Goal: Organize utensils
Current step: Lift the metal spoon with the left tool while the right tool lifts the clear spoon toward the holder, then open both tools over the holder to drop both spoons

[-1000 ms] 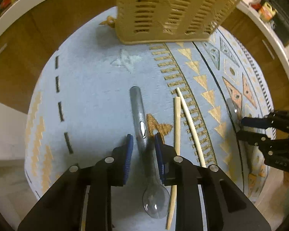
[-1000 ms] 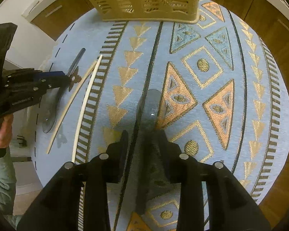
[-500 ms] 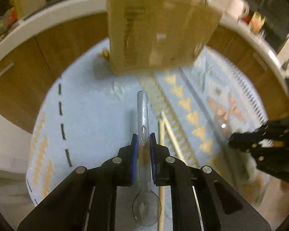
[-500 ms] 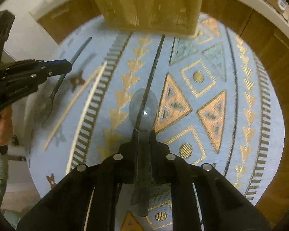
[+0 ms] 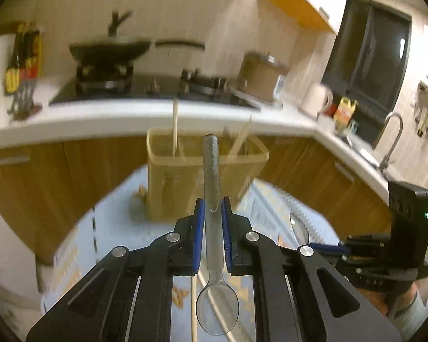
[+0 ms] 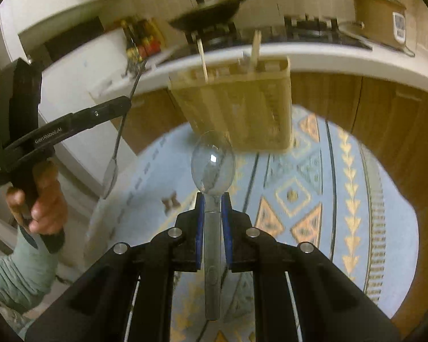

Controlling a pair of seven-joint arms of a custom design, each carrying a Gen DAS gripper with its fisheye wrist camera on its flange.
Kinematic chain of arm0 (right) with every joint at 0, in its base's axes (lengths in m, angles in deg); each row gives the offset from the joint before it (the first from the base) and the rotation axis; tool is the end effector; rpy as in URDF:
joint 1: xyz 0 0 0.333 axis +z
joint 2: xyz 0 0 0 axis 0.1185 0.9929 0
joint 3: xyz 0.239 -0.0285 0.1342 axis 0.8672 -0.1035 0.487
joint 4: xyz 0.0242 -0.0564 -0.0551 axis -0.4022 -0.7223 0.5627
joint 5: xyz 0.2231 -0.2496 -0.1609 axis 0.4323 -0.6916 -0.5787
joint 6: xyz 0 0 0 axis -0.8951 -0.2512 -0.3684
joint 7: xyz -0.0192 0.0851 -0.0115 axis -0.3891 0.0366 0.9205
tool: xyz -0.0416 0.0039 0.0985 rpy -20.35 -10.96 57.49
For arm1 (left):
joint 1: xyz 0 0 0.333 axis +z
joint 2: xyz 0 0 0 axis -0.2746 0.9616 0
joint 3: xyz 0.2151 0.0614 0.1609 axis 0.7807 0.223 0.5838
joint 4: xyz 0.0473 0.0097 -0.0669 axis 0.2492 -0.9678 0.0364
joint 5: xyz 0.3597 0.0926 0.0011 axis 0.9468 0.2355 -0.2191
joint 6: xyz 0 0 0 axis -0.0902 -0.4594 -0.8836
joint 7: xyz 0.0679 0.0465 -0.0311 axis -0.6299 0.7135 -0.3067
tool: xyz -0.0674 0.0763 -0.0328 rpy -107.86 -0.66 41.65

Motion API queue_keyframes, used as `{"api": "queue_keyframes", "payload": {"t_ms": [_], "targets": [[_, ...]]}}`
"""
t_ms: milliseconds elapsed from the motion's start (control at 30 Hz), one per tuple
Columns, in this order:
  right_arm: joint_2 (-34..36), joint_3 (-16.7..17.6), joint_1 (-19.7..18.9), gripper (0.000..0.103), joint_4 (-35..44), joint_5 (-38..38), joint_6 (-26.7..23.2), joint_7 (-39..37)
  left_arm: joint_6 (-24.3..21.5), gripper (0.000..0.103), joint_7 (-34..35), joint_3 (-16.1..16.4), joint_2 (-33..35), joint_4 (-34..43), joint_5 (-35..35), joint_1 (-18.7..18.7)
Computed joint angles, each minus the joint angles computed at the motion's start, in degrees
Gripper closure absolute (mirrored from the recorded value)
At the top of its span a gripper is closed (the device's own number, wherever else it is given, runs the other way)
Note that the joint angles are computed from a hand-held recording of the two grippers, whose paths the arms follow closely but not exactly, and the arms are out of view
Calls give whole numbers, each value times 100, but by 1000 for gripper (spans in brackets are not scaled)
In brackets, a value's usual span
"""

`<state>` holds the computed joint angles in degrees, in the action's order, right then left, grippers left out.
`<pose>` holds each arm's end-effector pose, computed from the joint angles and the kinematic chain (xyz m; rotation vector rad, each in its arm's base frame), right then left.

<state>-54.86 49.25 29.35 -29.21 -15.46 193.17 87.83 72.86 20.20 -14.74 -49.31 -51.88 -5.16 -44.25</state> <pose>0.5227 0.2981 0.4680 -2.0506 0.9238 -0.0220 0.4295 -0.4334 0.5519 -1.7743 1.5121 -1.1300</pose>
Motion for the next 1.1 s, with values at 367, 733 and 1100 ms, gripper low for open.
{"api": "queue_keyframes", "payload": {"t_ms": [367,733,1100], "targets": [[668,230,72,93,1256,780,1002,-630,-753,93,-1289,249,559,1134,1880,-304],[2133,421,3,93,3443,-213,1664,167,-1004,93,-1260,968,1964,3017,2199,-824],[4102,416,300,93,5919,-1400,2167,1467,-1387,93,-1215,1882,3322,4716,1790,-1335]]}}
